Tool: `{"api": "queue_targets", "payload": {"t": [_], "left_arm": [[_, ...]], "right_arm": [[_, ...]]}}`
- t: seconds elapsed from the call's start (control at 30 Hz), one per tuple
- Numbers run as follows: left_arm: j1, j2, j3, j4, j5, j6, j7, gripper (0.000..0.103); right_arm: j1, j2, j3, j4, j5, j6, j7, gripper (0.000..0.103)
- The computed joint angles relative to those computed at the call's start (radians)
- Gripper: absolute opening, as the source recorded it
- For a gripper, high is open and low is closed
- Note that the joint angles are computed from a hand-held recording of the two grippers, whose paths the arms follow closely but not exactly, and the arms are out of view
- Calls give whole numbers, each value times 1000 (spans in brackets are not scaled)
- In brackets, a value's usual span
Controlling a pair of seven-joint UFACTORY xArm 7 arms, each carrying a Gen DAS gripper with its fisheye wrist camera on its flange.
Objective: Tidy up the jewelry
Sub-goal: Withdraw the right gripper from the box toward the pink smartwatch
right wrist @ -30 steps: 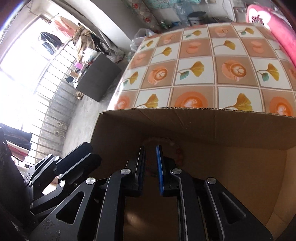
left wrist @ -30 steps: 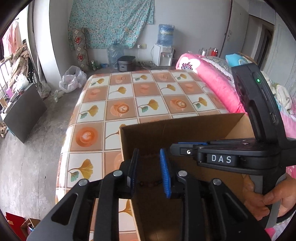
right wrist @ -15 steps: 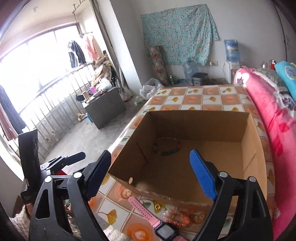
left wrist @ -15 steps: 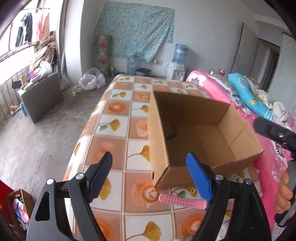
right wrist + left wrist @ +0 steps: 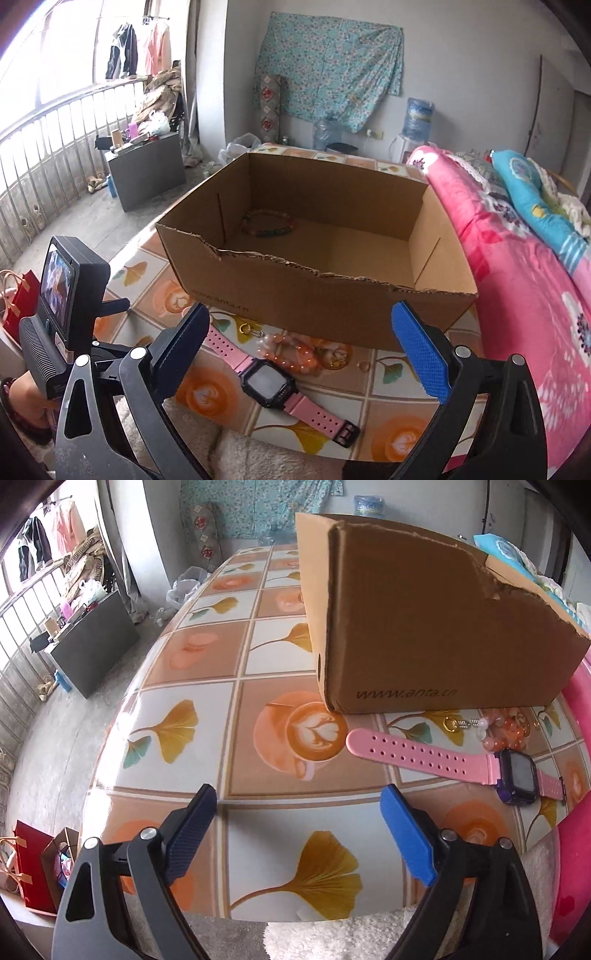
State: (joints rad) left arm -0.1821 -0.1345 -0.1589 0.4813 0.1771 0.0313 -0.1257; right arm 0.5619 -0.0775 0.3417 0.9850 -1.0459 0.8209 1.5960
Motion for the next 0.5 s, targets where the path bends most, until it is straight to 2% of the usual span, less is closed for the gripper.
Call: {"api": "queue_targets", "payload": {"t": [0.1, 0.17, 0.23, 0.33, 0.5], "left_arm": [[-24, 10, 26, 3, -39, -7, 27, 97], [-63, 15, 61, -2, -94, -24, 78, 97], [-62, 19, 59, -7, -106, -47, 94, 97], [-51, 20, 47, -12, -105, -63, 95, 98], [-118, 31, 102, 9, -197, -35, 184, 98]], "right_arm": [[12, -4, 19, -6, -44, 60, 43, 95], [22, 4, 26, -4, -65, 93, 46, 95], [33, 9, 27, -8, -86, 99, 48, 95], [37, -2, 17, -35, -121, 38, 56, 95], [8, -50, 2, -110, -166, -146, 123, 95]]}}
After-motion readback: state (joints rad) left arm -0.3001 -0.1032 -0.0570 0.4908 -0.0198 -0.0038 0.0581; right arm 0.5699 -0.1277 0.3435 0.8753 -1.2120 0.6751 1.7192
